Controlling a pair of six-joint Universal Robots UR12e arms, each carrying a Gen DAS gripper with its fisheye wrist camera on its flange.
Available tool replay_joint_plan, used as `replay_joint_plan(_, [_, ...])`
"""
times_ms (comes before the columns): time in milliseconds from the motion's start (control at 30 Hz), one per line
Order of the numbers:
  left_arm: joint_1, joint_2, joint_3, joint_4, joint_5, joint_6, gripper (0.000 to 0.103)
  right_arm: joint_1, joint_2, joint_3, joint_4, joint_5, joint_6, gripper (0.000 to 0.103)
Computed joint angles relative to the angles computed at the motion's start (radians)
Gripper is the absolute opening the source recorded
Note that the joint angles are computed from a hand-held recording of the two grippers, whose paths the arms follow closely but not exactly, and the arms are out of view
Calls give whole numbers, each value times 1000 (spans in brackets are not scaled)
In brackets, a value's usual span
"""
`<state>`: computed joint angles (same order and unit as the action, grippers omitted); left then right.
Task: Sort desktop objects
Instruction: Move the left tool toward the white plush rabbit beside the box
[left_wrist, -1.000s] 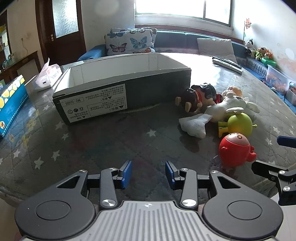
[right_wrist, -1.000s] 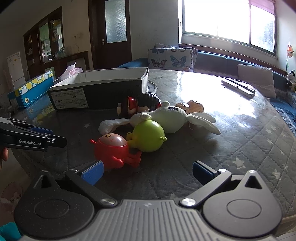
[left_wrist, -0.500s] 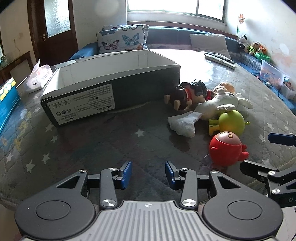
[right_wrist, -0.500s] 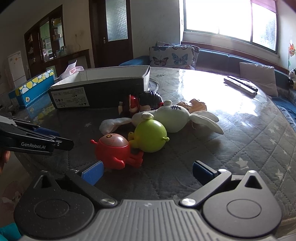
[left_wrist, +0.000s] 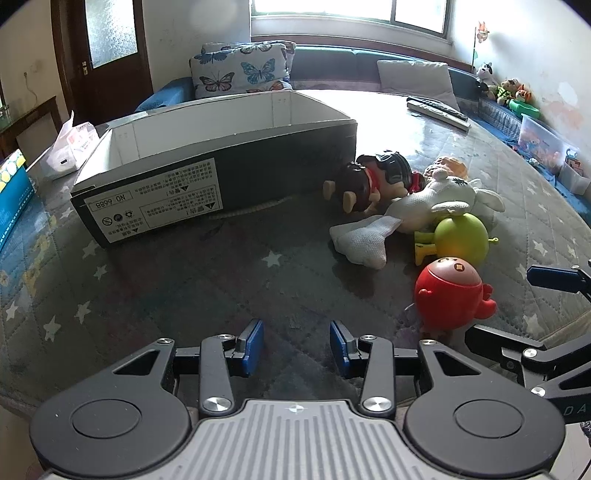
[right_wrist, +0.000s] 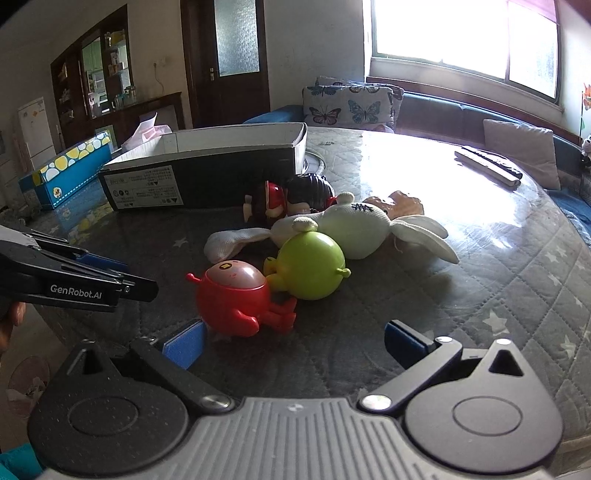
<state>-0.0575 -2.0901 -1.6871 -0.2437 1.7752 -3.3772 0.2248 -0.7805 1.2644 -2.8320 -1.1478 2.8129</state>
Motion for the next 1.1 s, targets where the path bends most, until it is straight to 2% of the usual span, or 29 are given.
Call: replay_joint_plan(1100, [2, -12, 28, -32, -4, 22, 42, 0, 12, -27, 31, 6, 10, 103])
